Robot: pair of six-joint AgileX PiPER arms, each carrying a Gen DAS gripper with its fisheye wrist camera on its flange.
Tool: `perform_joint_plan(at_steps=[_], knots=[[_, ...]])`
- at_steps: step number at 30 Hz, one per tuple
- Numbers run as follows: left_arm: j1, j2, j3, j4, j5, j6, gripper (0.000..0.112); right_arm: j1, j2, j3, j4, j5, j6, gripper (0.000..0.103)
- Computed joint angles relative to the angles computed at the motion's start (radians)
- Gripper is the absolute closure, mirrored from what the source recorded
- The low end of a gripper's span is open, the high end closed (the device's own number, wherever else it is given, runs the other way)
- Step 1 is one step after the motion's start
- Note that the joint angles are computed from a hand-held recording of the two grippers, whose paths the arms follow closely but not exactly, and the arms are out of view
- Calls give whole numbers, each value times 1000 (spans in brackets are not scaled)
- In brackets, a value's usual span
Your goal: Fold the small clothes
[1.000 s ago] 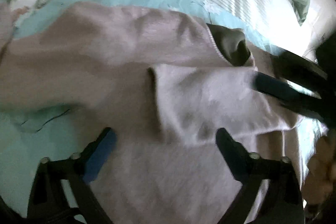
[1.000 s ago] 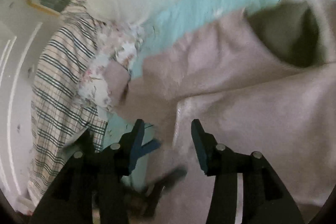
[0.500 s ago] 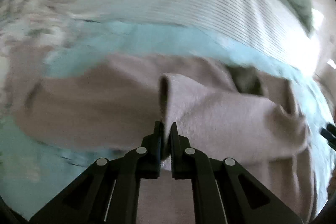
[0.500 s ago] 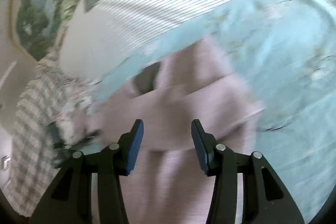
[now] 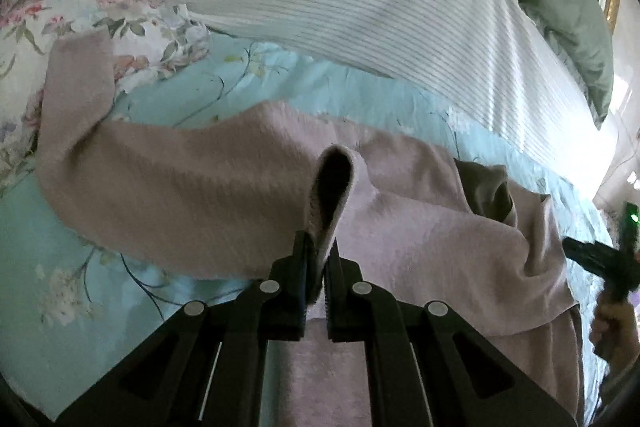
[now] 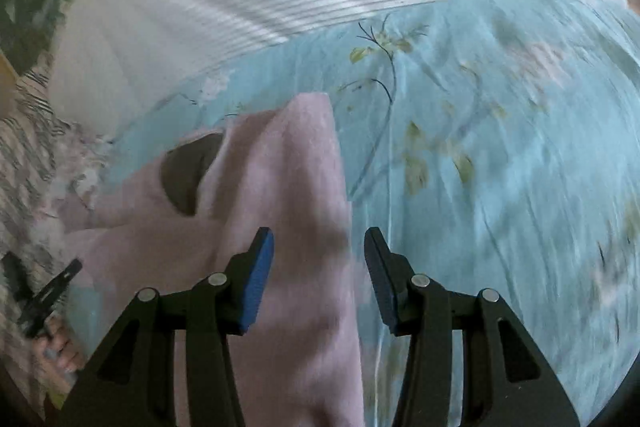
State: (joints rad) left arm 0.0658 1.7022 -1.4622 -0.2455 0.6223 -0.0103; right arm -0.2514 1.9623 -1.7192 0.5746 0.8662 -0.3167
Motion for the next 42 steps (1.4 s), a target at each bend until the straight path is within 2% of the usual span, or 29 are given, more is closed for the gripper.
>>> perform_joint_plan(at_steps=[2,3,4,7,9,11,14,16,18,19,21,22,23,25,27,28,29,30,31,32,33,35,36,39,42], knots=[[-7,2,5,-9,1,7,108,10,85,-115,-21,58,28,55],[-14,5,1,-4,2,8,108,7,111,-149,-15,85,28,61],[-21,9,-7,5,4,3,108,1,124,-166,-2,100,28,97],[-38,-7,-4,45,-29,-35,108,-63,46,-56,114,31,-51,96],[-31,4,-19,8,-31,-19,108,-101,1,5,130,-26,-58,96],[-44,27,-33,31,-28,-45,108,-134,7,26,151,-25,-59,96],[-70,54,-39,95,-28,-92,108,-121,59,-12,84,15,1,95],[-73,53,-25,123,-35,-109,107,-102,21,24,28,-32,62,91],[-55,41,-4,74,-44,-52,107,-63,-65,98,-71,-129,112,89],[-43,42,-6,22,-36,2,106,-53,-81,102,-60,-136,87,88],[-30,67,-46,-54,16,97,105,-50,-81,80,53,-82,-26,75],[-32,92,-87,-48,55,101,98,-37,-69,57,75,-45,-48,60],[-34,117,-129,-43,94,98,82,-18,-62,42,64,-32,-41,57],[-43,162,-201,-32,141,100,67,10,-45,31,65,-17,-48,57],[-65,219,-288,27,178,75,67,15,-34,41,75,-21,-46,57],[-70,251,-333,31,204,80,70,19,-31,47,67,-31,-29,57],[-74,280,-372,30,222,89,82,13,-33,61,69,-37,-23,57],[-80,295,-387,35,221,98,101,5,-30,71,73,-41,-12,57],[-95,298,-390,80,214,71,110,-1,-20,67,80,-41,-8,57],[-110,270,-353,161,172,4,110,-17,-34,92,86,-45,-18,57],[-109,205,-275,203,89,-49,110,-20,-42,108,67,-63,-10,57],[-85,85,-129,166,-55,-61,110,-20,-53,131,34,-115,9,57],[-70,63,-99,130,-78,-29,110,-30,-52,137,48,-129,2,57],[-80,94,-118,215,-37,-81,110,-48,-47,154,107,-151,-20,59],[-86,129,-128,267,-17,-148,110,-24,-90,188,30,-205,53,59]])
